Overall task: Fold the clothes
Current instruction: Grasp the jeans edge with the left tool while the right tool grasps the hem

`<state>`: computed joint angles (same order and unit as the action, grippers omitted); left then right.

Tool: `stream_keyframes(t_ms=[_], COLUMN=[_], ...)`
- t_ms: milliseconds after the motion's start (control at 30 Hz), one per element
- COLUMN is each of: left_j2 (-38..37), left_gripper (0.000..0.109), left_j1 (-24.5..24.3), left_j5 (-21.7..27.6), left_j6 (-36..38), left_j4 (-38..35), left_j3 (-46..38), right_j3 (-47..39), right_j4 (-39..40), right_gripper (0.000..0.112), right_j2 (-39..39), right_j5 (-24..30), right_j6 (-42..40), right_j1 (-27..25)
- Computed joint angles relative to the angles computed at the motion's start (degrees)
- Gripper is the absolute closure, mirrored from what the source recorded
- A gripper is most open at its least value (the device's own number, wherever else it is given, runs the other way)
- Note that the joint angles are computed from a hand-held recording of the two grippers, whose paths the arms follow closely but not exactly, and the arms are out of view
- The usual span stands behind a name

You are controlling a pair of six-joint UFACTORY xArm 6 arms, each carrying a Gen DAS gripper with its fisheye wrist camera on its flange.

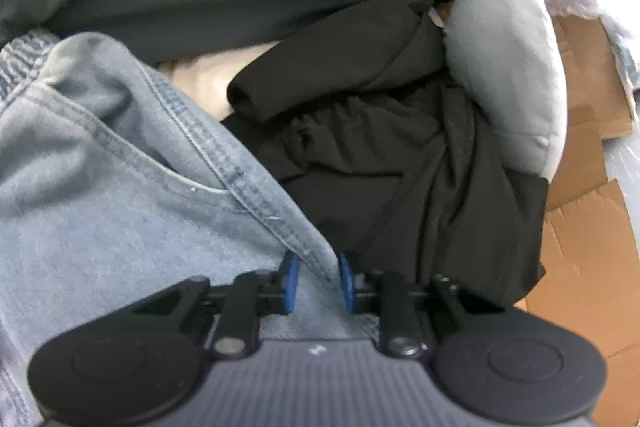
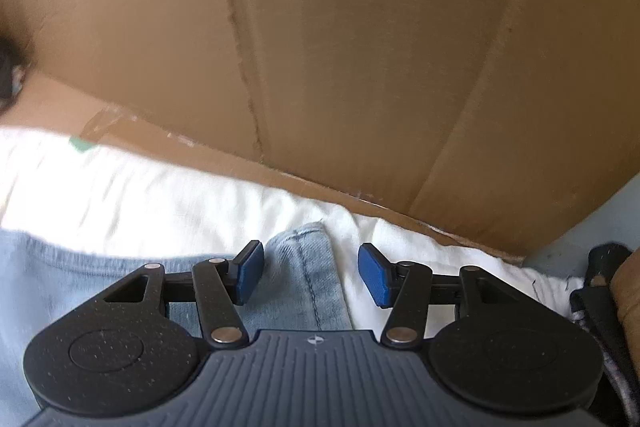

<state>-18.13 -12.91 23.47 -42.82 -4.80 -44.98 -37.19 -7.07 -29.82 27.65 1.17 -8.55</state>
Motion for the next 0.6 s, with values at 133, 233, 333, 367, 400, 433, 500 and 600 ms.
stream_keyframes(t_ms=[133,233,333,367,400,433,500,600], left_j2=[-0.3,0.0,0.2,0.2,0.2,0.2,0.1,-0.2], left_gripper=[0.089,0.090,0.093,0.093,0.094,0.096,0.097,0.098], left_j1=[0.2,0.4,0.5,0.5,0.5,0.4,0.4,0.7], left_j5=[-0.5,-0.6,-0.3,-0.2,-0.1,0.1,0.4,0.4], left_j6=[2.0,3.2,3.2,3.0,2.9,2.8,3.3,4.2], left_j4=[-2.2,-3.4,-3.4,-3.1,-2.8,-2.3,-2.0,-2.7], left_j3=[0.4,0.2,-0.3,-0.5,-0.6,-0.9,-1.4,-1.7], right_j3=[1.2,0.2,-1.8,-2.5,-2.9,-3.1,-3.8,-4.3], right_j4=[2.8,2.6,1.8,1.2,-1.3,-4.2,-8.0,-9.2], right_gripper=[0.055,0.055,0.056,0.056,0.056,0.056,0.070,0.084], right_j2=[-2.2,-1.5,1.4,2.5,3.4,4.1,5.3,5.2], right_j5=[-1.0,-0.3,0.6,0.9,1.2,1.1,0.9,2.4], right_j6=[-3.8,-6.5,-8.4,-8.5,-7.8,-6.5,-4.7,-6.7], right_j1=[-0.1,0.2,0.8,1.1,1.6,2.2,3.5,4.7])
